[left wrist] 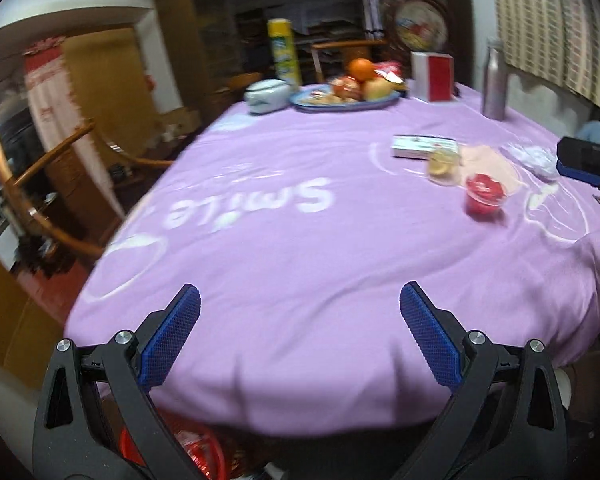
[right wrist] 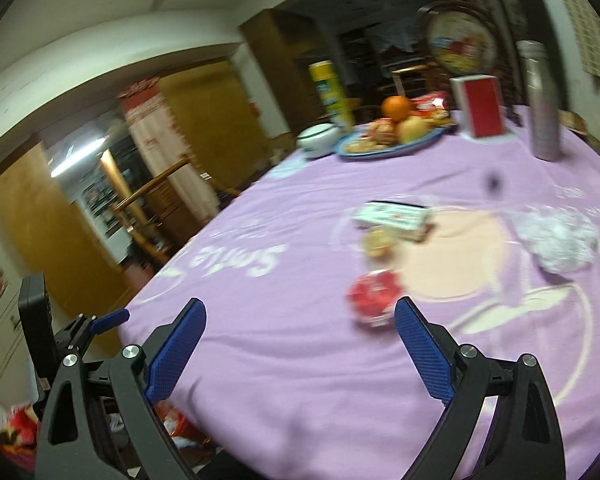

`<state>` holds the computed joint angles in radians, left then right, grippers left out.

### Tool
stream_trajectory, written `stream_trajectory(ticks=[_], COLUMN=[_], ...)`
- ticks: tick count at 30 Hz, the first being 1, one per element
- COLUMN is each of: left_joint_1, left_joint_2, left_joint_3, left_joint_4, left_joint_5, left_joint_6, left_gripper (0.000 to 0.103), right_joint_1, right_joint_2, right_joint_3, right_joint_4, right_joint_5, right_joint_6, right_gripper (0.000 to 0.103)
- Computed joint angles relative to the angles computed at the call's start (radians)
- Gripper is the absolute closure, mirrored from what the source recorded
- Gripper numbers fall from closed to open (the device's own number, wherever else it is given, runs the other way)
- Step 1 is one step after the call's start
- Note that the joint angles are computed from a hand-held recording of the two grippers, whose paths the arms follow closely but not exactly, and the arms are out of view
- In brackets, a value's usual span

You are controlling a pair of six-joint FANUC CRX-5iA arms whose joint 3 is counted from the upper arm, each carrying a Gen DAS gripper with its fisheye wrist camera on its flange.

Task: Collect trash
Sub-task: 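Move both open tools back over the table toward the jelly cups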

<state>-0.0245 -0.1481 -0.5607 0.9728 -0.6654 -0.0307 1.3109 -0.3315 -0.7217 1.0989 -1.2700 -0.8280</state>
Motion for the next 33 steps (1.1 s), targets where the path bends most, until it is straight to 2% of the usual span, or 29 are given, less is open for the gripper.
stream_trajectory(ticks=[5, 10, 13, 19, 24, 29, 33], left_joint_1=[-0.083, -0.136, -0.158, -0.201, -0.238, -0.279, -0.316], left_joint_2=[0.07, 0.155, 0.196, 0.25, 0.3, 0.367, 0.424], left_joint_3=[0.069, 0.158, 0.209, 0.278, 0.345, 0.443, 0.528], left_joint_4=[-0.087, -0.169, -0.212, -0.244, -0.27, -0.293, -0.303], left_joint_5=[0.006, -0.001, -0.005, 0.005, 0.017, -0.034, -0.123], left_joint_6=[0.076, 0.169, 0.216, 0.242, 0.292, 0.359, 0.38], left_gripper=[0.007, 0.007, 0.007, 0.007, 0.007, 0.007, 0.007], right_joint_1=[-0.031, -0.116, -0.178, -0.259, -0.271, -0.284, -0.268], right_joint_2=[-0.07, -0.111, -0.114, -0.111, -0.096, -0.141, -0.154], right_joint_3=[-0.06, -0.086, -0.083, -0.071, -0.084, -0.125, -0.136], right_joint_4=[-0.045, -0.072, -0.085, -0.105, -0.114, -0.113, -0.108], right_joint_5=[-0.016, 0.024, 0.067, 0.124, 0.096, 0.154, 0.124], right_joint_6=[-0.021, 0.032, 0.079, 0.155, 0.144, 0.075, 0.031], right_gripper=[0.009, 0.009, 0.009, 0.008, 0.008, 0.008, 0.008])
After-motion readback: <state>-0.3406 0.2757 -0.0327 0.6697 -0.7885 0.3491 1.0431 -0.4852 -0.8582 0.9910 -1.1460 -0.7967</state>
